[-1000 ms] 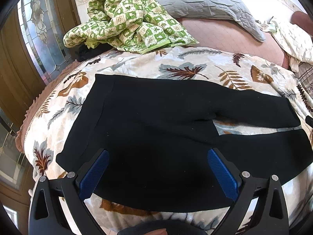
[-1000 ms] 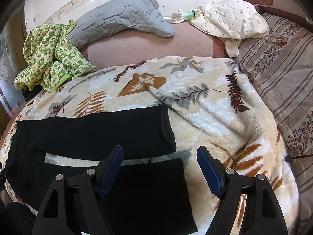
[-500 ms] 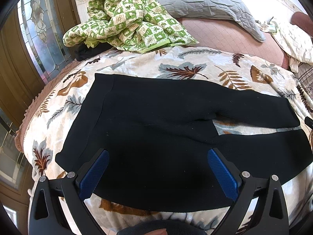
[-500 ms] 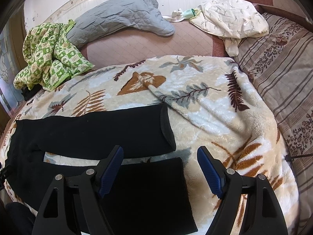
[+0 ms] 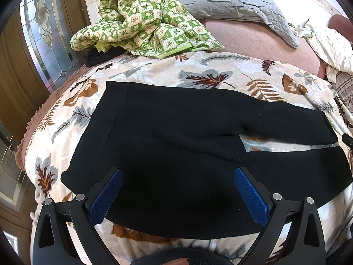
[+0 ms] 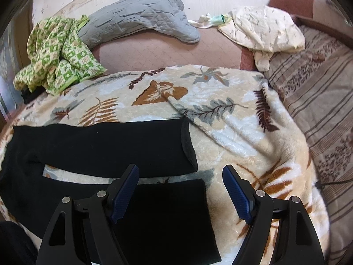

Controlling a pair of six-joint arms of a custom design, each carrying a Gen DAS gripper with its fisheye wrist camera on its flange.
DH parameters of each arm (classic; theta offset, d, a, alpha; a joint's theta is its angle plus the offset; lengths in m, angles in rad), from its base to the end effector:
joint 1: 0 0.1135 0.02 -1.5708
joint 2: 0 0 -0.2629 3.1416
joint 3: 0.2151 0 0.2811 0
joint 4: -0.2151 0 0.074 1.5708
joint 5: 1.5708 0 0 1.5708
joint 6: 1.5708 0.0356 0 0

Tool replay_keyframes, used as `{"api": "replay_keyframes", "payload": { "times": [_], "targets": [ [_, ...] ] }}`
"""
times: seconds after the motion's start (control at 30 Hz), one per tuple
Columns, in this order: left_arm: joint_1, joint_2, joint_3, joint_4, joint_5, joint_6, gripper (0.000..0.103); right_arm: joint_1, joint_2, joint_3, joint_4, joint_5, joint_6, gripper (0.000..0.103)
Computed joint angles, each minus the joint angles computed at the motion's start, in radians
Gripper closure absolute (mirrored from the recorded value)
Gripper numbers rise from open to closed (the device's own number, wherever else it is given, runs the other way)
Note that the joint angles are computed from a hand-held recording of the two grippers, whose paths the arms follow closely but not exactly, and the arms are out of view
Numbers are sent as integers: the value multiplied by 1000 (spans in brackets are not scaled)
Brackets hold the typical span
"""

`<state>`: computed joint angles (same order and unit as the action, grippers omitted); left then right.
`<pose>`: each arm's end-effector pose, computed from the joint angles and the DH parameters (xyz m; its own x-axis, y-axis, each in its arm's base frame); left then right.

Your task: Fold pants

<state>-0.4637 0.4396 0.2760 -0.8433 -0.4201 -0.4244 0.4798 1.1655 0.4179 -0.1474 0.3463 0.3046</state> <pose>0.1136 -0.0406 0.1498 -0.7767 -0.0319 -0.6290 -0.1168 0.9887 0.0940 0.2058 0.0935 0.1285 -0.7340 -0.0639 -0.6761 -0.0270 0.9975 -0.0650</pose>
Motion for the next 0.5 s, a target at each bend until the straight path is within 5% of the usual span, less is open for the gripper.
{"api": "replay_keyframes", "payload": {
  "times": [0.2, 0.5],
  "targets": [
    [8, 18, 2, 15, 5, 8, 1, 107, 109, 87, -131, 282, 143, 20],
    [57, 71, 31, 55, 69, 11, 1, 66, 0, 53, -109, 165, 128, 20]
  ]
}}
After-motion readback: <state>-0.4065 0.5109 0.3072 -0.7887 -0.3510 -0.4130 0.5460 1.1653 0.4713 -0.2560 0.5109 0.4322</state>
